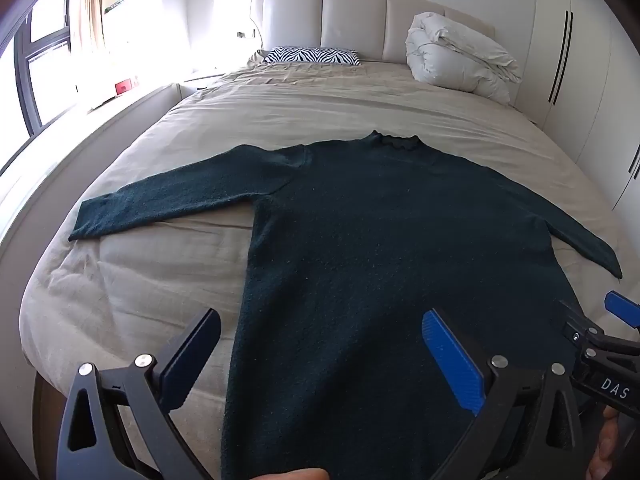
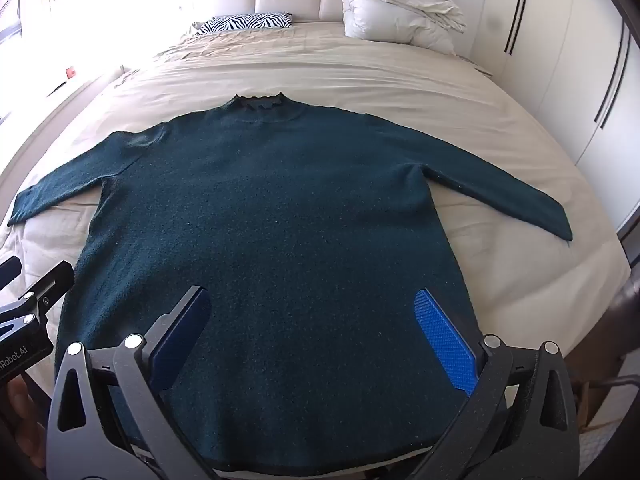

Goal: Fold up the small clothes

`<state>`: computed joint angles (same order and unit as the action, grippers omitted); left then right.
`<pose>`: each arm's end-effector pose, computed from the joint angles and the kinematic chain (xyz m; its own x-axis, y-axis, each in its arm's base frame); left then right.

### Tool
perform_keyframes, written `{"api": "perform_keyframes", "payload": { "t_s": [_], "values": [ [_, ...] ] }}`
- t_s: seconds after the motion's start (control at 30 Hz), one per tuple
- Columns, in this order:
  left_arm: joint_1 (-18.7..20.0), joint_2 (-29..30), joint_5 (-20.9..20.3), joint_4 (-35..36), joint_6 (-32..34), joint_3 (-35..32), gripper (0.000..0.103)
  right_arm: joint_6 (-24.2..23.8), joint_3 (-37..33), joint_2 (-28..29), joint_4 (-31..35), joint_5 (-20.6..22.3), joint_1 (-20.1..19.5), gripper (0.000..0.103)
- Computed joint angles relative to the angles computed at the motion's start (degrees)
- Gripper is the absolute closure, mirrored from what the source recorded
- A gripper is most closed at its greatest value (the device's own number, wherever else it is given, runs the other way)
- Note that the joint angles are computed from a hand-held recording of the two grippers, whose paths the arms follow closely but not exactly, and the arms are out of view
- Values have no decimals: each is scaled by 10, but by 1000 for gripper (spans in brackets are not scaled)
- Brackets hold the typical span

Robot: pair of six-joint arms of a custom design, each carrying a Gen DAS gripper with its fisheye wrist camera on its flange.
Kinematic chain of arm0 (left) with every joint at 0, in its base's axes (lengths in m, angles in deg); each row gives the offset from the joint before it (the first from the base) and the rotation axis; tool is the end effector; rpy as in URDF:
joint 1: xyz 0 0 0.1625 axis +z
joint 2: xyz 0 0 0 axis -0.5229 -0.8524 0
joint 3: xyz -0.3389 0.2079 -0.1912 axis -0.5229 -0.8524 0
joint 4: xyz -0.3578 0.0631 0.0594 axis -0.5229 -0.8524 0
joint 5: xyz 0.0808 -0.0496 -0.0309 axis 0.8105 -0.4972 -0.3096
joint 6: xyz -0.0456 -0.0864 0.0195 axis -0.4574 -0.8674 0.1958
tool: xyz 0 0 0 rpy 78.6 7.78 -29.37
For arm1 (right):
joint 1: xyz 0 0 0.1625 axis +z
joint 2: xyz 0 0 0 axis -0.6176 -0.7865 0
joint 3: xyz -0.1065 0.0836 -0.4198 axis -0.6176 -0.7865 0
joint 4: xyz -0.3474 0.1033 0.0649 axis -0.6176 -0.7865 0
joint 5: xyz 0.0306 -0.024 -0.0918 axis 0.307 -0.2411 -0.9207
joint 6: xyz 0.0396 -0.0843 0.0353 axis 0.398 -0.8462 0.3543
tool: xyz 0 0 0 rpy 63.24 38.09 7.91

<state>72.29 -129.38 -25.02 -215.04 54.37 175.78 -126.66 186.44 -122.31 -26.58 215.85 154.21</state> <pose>-0.0712 -0.3426 0.3395 -0.7384 0.0809 -0.6695 0.4842 0.7546 -0.4429 0.2285 -0.3614 0.1349 -0.6414 0.1968 0.7416 -0.3607 0.7757 -0.5178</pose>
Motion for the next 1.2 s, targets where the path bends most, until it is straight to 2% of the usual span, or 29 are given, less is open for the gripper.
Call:
{"api": "perform_keyframes", "payload": {
  "t_s": [1.2],
  "values": [
    [7,2,5,-6,12,3,0,-6,4,3,-6,7,-1,0]
  ]
}}
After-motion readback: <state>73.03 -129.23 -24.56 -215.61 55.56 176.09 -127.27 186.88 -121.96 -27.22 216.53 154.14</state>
